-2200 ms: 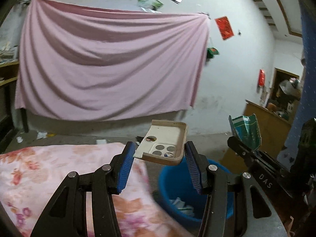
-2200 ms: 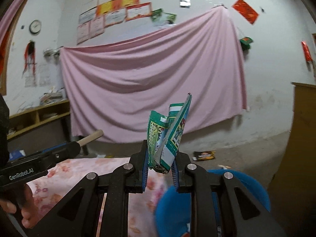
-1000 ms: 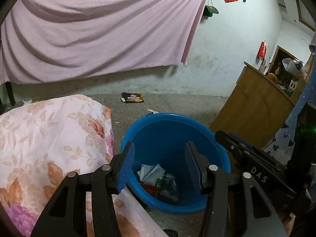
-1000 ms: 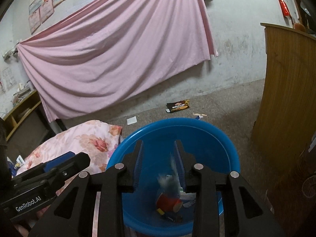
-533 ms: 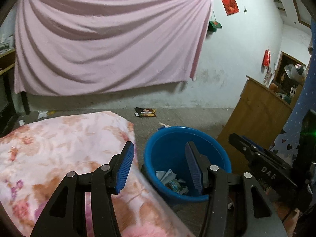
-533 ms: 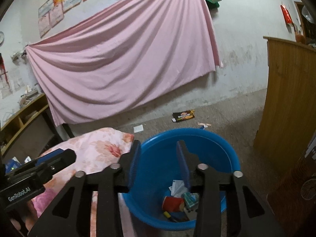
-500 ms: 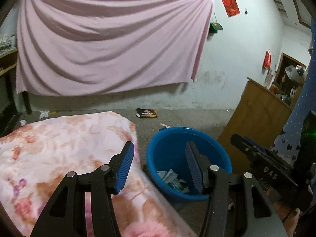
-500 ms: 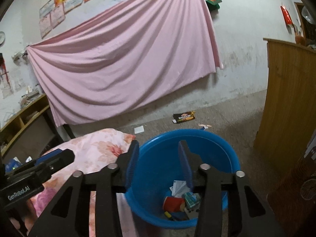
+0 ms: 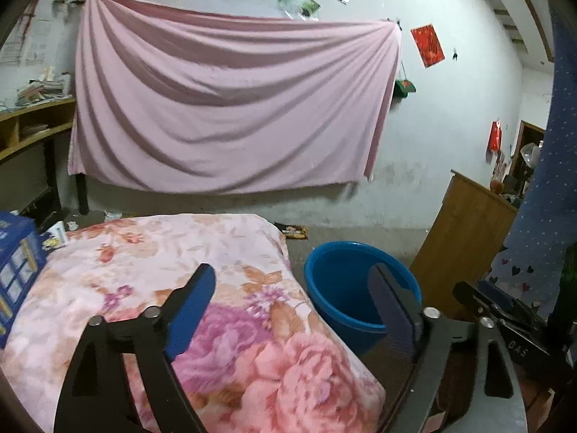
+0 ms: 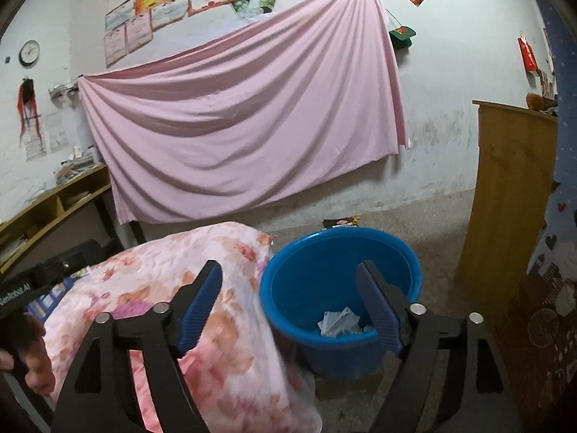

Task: Collect trash

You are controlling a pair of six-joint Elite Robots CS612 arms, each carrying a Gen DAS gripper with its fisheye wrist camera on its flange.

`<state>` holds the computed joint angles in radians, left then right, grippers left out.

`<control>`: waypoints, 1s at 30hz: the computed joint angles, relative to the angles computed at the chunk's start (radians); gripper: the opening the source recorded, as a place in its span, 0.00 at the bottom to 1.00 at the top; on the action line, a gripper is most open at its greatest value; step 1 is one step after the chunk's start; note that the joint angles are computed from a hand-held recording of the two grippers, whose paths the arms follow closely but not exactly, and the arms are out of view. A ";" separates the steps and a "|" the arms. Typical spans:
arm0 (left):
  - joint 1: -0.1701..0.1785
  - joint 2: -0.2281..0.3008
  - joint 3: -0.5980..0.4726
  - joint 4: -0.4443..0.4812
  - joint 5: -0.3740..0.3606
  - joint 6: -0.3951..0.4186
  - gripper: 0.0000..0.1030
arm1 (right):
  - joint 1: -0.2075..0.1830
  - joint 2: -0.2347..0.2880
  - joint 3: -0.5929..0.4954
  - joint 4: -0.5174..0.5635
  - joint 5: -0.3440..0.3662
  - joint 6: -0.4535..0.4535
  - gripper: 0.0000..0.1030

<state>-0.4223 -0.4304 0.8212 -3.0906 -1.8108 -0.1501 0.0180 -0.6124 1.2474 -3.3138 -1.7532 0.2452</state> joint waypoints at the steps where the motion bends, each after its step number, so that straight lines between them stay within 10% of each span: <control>1: 0.002 -0.011 0.025 -0.020 0.004 -0.002 0.90 | 0.003 -0.005 0.011 -0.010 -0.003 -0.002 0.81; 9: 0.017 -0.085 0.202 -0.184 0.038 -0.007 0.95 | 0.043 -0.037 0.095 -0.107 -0.038 -0.032 0.99; 30: 0.035 -0.146 0.445 -0.449 0.148 0.022 0.98 | 0.133 -0.016 0.172 -0.399 -0.178 -0.113 1.00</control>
<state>-0.3877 -0.5762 1.2661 -3.5393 -1.6624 -0.1279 0.1509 -0.6288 1.4192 -3.7124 -1.9313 0.1326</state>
